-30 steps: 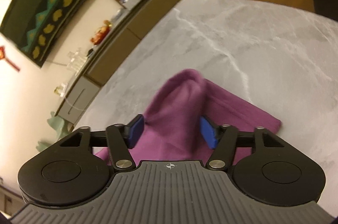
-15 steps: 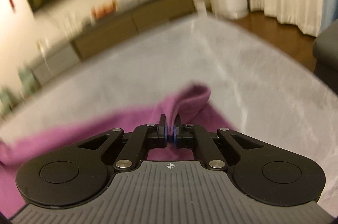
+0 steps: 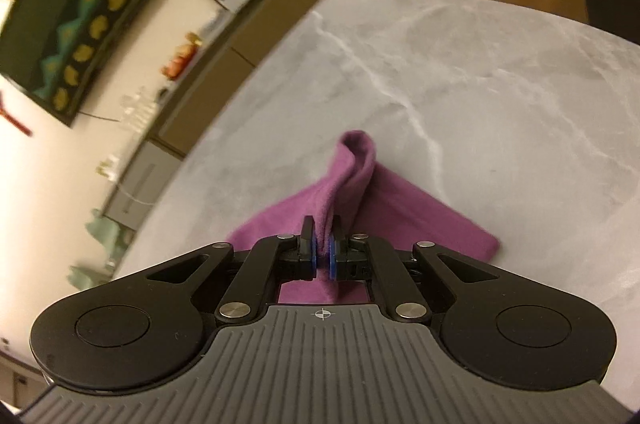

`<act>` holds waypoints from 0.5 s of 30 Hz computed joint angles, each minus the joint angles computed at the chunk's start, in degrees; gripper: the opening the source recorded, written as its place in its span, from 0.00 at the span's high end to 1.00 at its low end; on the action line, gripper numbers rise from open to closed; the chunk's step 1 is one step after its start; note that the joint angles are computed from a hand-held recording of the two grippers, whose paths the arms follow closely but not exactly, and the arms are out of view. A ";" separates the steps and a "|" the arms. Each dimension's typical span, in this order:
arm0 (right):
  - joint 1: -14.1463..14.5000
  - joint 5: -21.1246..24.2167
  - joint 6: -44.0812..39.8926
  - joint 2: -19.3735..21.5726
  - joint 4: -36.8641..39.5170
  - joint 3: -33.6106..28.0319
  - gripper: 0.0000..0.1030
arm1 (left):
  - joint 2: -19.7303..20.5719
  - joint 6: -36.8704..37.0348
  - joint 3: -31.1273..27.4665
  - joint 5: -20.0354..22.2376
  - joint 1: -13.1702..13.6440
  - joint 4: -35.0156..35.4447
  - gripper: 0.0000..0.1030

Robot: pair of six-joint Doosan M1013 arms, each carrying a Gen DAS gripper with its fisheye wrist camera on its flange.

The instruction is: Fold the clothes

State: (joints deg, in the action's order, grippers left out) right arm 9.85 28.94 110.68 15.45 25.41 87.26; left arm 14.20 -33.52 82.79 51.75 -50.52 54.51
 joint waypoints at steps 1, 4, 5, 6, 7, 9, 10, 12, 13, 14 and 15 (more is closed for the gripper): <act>0.04 -0.37 -0.55 -0.01 0.62 0.05 0.92 | 0.99 1.58 -1.40 0.79 0.08 0.05 0.60; 0.03 0.56 -0.52 0.34 1.04 -0.32 0.89 | 4.08 6.36 -5.67 2.67 0.49 0.04 0.40; 0.04 0.86 -0.67 0.39 1.09 -0.39 0.88 | 4.98 7.56 -6.77 2.22 0.80 -0.41 0.39; 0.10 1.02 -0.65 0.36 0.74 -0.40 0.88 | 5.88 8.78 -7.90 1.79 1.11 -0.88 0.39; 0.15 1.25 -0.75 0.41 0.57 -0.49 0.87 | 6.77 9.93 -8.94 1.51 1.46 -1.50 0.39; 0.19 1.76 -1.23 0.66 0.69 -0.80 0.84 | 8.52 12.01 -10.88 1.70 2.24 -3.38 0.39; 0.22 1.97 -1.61 0.82 0.82 -1.00 0.82 | 9.40 12.90 -11.91 2.48 2.63 -4.82 0.39; 0.34 2.27 -2.33 1.13 0.64 -1.46 0.82 | 10.83 14.26 -13.51 3.84 3.22 -6.78 0.50; 0.42 2.23 -2.61 1.26 0.27 -1.65 0.82 | 11.30 14.81 -14.12 4.05 3.47 -7.45 0.60; 0.56 2.36 -2.74 1.39 -0.57 -1.92 0.82 | 11.55 15.31 -14.59 3.80 3.72 -7.98 0.91; 0.70 2.67 -2.84 1.55 -1.66 -2.29 0.83 | 11.33 15.02 -14.72 3.09 3.77 -7.35 0.97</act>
State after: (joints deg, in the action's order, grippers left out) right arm 10.55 31.61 107.84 17.00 23.75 84.97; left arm 25.53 -18.50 68.07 54.84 -46.76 47.16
